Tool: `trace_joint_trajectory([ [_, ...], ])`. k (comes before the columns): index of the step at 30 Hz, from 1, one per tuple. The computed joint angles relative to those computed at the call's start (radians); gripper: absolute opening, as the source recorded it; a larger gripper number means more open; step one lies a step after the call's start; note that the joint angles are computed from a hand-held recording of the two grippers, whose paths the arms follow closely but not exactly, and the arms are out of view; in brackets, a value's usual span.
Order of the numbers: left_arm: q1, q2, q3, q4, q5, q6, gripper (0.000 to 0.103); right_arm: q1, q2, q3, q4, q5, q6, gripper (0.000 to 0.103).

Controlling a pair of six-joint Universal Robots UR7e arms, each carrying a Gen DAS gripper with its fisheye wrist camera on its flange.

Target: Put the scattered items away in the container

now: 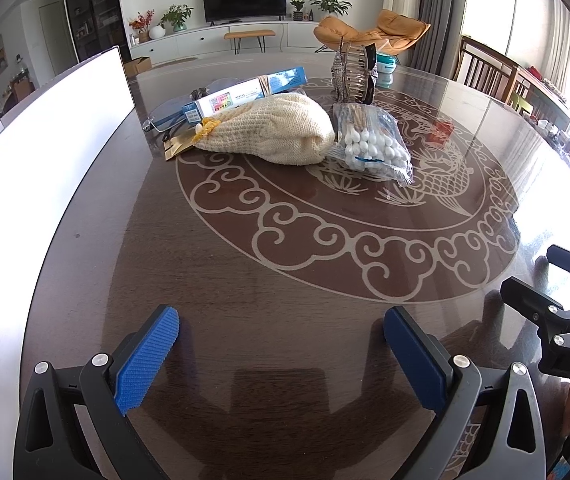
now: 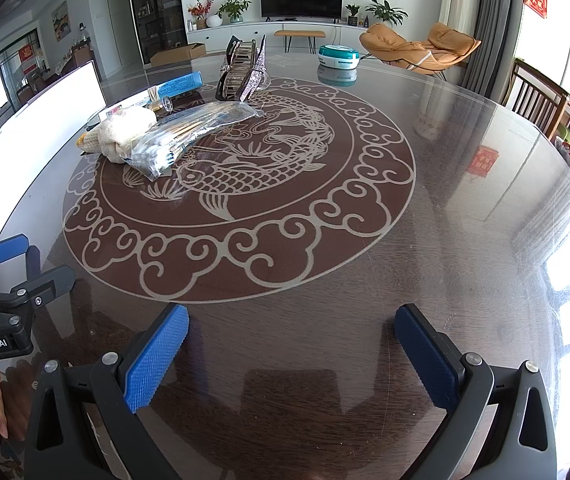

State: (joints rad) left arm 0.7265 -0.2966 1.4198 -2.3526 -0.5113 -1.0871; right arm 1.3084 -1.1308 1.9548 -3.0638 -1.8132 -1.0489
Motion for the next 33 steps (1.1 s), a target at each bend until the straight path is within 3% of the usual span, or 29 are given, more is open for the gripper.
trace_joint_trajectory([
  [8,0.001,0.000,0.001,-0.005,-0.001,0.004,0.103,0.000,0.000,-0.001,0.001,0.000,0.000,0.103],
  [14,0.019,-0.005,0.003,-0.077,-0.025,0.127,0.103,0.000,0.000,-0.001,0.002,0.001,0.001,0.103],
  [17,0.041,-0.030,-0.011,-0.008,-0.034,0.084,0.103,-0.001,-0.002,0.000,0.002,0.002,0.000,0.103],
  [22,0.058,-0.063,-0.044,0.035,0.087,0.086,0.103,-0.001,-0.002,0.000,0.002,0.002,0.000,0.103],
  [27,0.098,-0.059,-0.191,0.348,0.246,-0.128,0.103,-0.001,-0.002,0.000,0.002,0.002,0.000,0.103],
  [30,0.137,-0.033,-0.256,0.322,0.241,-0.114,0.103,-0.001,-0.002,0.000,0.002,0.001,0.000,0.103],
  [33,0.162,0.009,-0.320,0.313,0.175,-0.074,0.103,-0.001,-0.002,0.000,0.002,0.002,0.000,0.103],
])
